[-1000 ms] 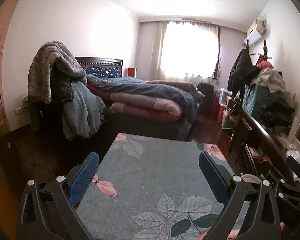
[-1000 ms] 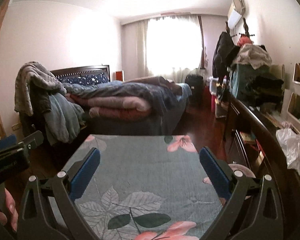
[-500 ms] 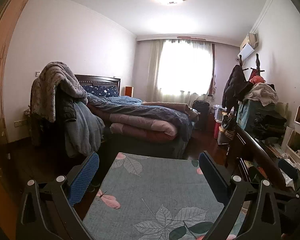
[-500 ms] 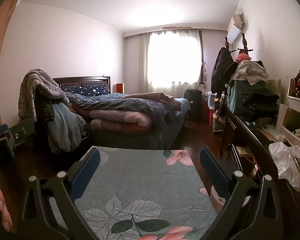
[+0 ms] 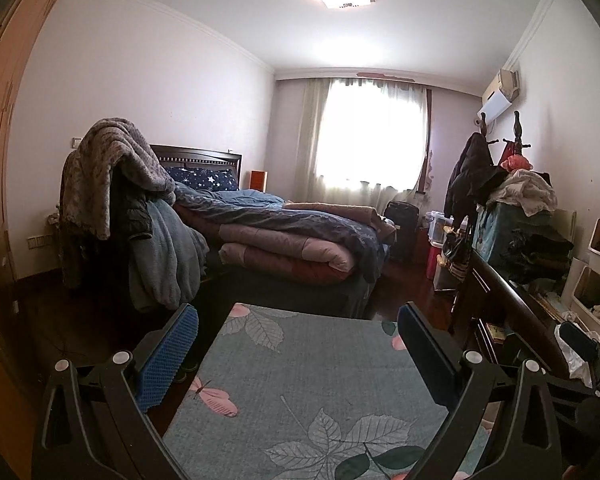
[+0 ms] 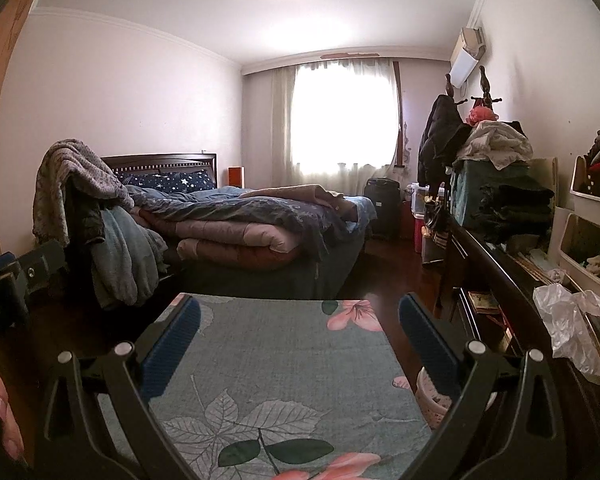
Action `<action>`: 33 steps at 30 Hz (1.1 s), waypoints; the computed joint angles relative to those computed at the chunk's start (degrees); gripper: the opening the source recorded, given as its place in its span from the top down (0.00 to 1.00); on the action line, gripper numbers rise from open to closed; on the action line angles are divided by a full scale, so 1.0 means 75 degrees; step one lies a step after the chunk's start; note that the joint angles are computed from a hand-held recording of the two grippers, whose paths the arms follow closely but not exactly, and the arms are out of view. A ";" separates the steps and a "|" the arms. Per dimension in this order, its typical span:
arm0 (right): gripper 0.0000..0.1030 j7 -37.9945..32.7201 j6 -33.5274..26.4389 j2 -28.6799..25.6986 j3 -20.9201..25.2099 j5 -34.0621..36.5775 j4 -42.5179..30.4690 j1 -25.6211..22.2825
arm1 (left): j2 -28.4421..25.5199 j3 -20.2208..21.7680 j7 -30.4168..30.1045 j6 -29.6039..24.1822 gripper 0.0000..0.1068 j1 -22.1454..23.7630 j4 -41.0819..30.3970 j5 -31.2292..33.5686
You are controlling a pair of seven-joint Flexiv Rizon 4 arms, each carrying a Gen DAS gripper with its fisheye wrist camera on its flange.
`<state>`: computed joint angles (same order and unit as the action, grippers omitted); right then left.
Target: Collect trash
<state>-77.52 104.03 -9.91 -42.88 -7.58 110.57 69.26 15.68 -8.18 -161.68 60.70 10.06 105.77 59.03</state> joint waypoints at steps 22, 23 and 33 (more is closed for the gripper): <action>0.03 0.0341 -0.0083 -0.0049 0.0728 -0.0456 -0.0089 -0.0819 | -0.0071 -0.0033 -0.0121 -0.0233 0.07 -0.0107 -0.0099 0.0061; 0.03 0.0338 -0.0073 -0.0054 0.0809 -0.0472 -0.0085 -0.0907 | -0.0077 -0.0005 -0.0099 -0.0211 0.07 -0.0125 -0.0096 0.0036; 0.03 0.0206 -0.0052 -0.0065 0.1082 -0.0382 -0.0073 -0.1158 | -0.0093 0.0031 -0.0117 -0.0218 0.07 -0.0172 -0.0105 0.0047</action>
